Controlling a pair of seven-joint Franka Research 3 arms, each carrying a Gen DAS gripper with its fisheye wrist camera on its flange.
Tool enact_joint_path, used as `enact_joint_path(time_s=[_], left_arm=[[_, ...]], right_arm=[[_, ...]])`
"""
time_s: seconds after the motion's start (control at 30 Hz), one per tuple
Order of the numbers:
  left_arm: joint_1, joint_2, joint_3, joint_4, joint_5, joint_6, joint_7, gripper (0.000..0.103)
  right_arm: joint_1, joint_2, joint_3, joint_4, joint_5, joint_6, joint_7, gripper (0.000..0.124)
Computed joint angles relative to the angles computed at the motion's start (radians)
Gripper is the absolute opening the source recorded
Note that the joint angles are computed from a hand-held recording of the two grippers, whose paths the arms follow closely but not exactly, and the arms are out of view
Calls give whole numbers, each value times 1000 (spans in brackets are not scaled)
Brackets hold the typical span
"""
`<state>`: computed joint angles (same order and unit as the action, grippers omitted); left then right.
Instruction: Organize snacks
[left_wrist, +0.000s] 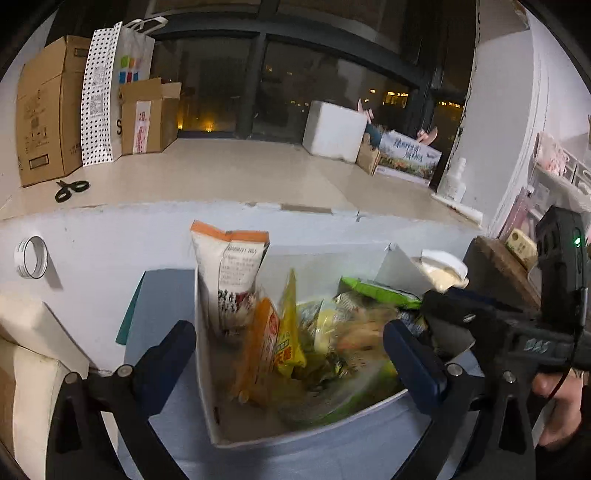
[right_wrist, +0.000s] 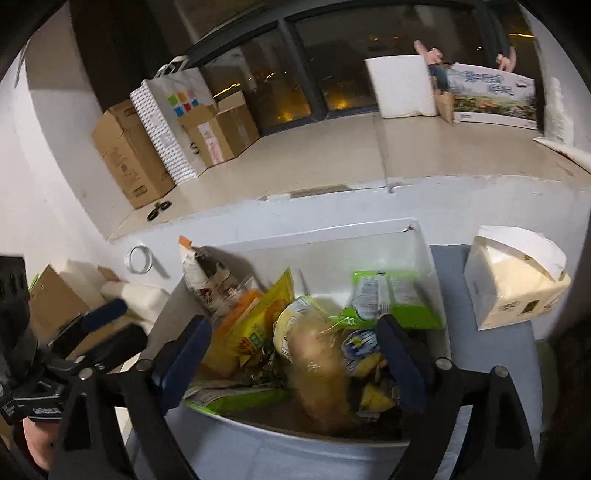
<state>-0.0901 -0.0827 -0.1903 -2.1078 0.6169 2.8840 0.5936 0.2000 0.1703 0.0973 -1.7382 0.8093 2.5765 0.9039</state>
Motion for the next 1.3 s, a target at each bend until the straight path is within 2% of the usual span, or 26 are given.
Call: enact_joint_path(time_s=[0.07,0.17,0.3,0.37,0.43,0.53,0.6,0.63,0.67,0.73,0.8,0.87,0.97,1.03,1.17,1.3], left_arm=[[-2,-8,1,-11,-7,-1,19,103],[7,-29,-13,-23,53,-9,-14,103],[35,-62,-68,-6,293,-98,-220,103],[30,-82,-70,-13,334,-116,-274,103],[37,-116,-86,-28,401,-149,-383,103],[41,-177,-113,-58,483,-212,-513,103],[46,-225,-133,-89,561,-224,-592,103],[44,-257,-145,-112,585,-241,-628,103],[38,-284,-159,-131,593,-267,-655,103],[30,-333,-177,-167,619,-291,-693,103],[-7,-379,-159,-209,564,-257,-653,103],[-31,-408,-157,-233,489,-260,-602,103],[-61,-461,-197,-258,377,-343,-547,103],[-68,-487,-227,-270,353,-386,-526,103],[-109,-526,-266,-290,268,-470,-510,103],[-151,-536,-257,-317,202,-437,-515,103]], right_arm=[[-3,-13,1,-19,24,15,-12,103],[-4,-41,2,-46,66,30,-44,103],[16,-101,3,-103,101,99,-123,103],[24,-134,-4,-129,122,98,-157,103],[43,-174,-5,-174,160,163,-229,103],[94,-244,4,-282,120,391,-304,103],[142,-286,-15,-330,184,468,-410,103],[165,-306,-31,-346,218,480,-449,103],[184,-337,-45,-373,245,484,-470,103],[178,-382,-45,-418,175,468,-392,103],[231,-440,-101,-460,229,431,-452,103],[254,-496,-127,-508,245,406,-485,103],[262,-578,-150,-586,237,372,-457,103],[269,-644,-174,-644,237,331,-453,103],[205,-736,-161,-737,126,226,-317,103],[160,-803,-142,-808,29,173,-195,103]])
